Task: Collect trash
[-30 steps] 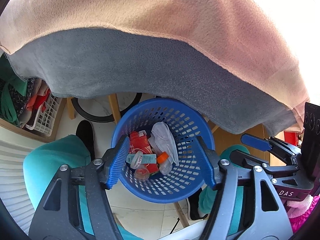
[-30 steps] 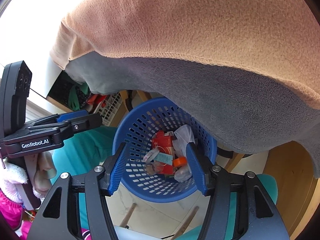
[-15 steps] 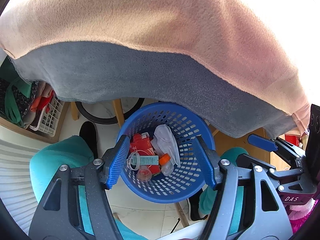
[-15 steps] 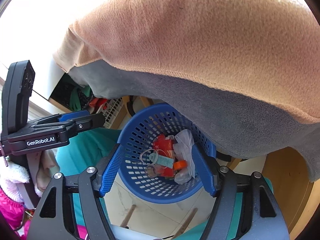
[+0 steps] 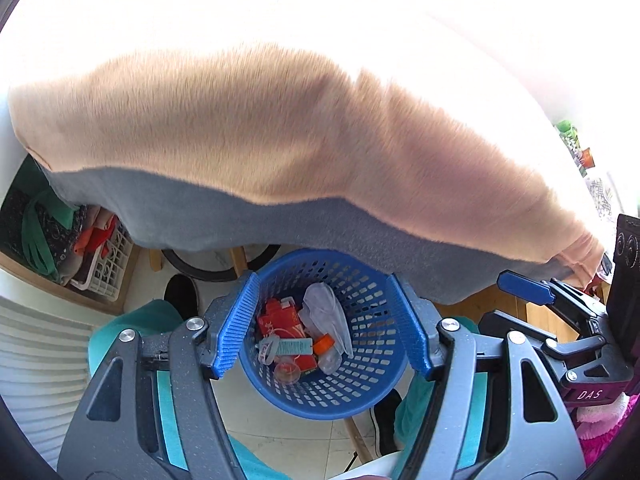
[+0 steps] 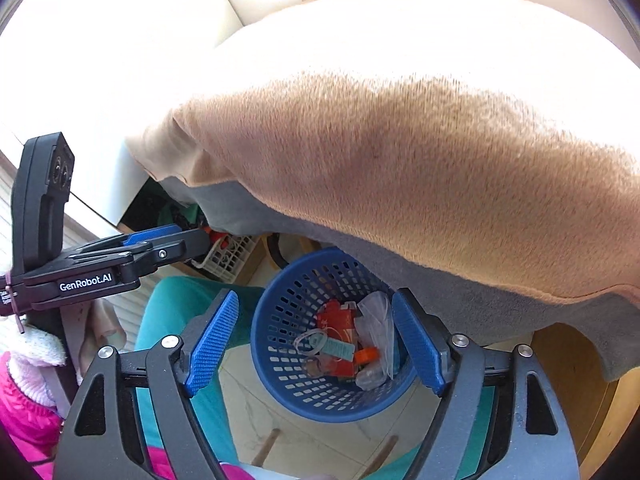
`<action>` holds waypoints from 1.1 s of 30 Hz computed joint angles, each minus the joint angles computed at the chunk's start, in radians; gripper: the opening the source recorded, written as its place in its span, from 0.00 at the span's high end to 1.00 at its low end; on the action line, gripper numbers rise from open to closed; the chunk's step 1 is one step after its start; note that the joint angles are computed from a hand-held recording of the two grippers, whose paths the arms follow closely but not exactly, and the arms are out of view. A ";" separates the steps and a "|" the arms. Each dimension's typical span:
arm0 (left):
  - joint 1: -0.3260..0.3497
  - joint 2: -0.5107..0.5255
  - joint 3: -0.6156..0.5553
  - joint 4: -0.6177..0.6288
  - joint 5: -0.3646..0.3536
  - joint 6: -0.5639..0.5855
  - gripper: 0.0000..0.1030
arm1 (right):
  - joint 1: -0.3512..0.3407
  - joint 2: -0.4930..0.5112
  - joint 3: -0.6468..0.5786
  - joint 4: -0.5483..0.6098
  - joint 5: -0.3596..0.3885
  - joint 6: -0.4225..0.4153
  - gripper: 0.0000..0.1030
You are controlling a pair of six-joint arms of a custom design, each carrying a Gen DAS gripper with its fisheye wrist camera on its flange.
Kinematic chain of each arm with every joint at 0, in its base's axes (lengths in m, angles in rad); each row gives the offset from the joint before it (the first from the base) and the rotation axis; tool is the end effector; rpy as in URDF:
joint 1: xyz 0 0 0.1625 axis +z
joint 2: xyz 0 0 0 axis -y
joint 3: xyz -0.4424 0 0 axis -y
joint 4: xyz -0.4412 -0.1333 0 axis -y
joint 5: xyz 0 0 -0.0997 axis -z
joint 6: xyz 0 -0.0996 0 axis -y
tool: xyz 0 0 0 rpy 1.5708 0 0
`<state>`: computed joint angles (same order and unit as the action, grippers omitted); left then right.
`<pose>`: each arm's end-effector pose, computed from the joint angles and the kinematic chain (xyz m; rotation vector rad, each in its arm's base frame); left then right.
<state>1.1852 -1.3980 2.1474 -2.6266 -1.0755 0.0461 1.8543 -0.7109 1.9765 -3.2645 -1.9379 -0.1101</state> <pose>-0.0284 -0.5503 0.2443 0.4680 2.6192 -0.5182 0.2607 -0.5460 -0.0128 0.4282 -2.7142 0.6387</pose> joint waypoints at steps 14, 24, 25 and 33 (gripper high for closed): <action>-0.090 -0.046 -0.021 -0.096 -0.009 0.062 0.21 | 0.037 -0.051 -0.005 -0.081 0.020 -0.039 0.23; -0.163 -0.083 -0.015 -0.186 0.011 0.084 0.12 | 0.074 -0.056 -0.022 -0.219 -0.012 -0.100 0.22; -0.166 -0.089 -0.015 -0.201 0.012 0.094 0.10 | 0.076 -0.056 -0.024 -0.230 -0.010 -0.102 0.22; -0.227 -0.135 0.009 -0.277 0.037 0.142 0.05 | 0.096 -0.064 -0.012 -0.331 0.009 -0.129 0.22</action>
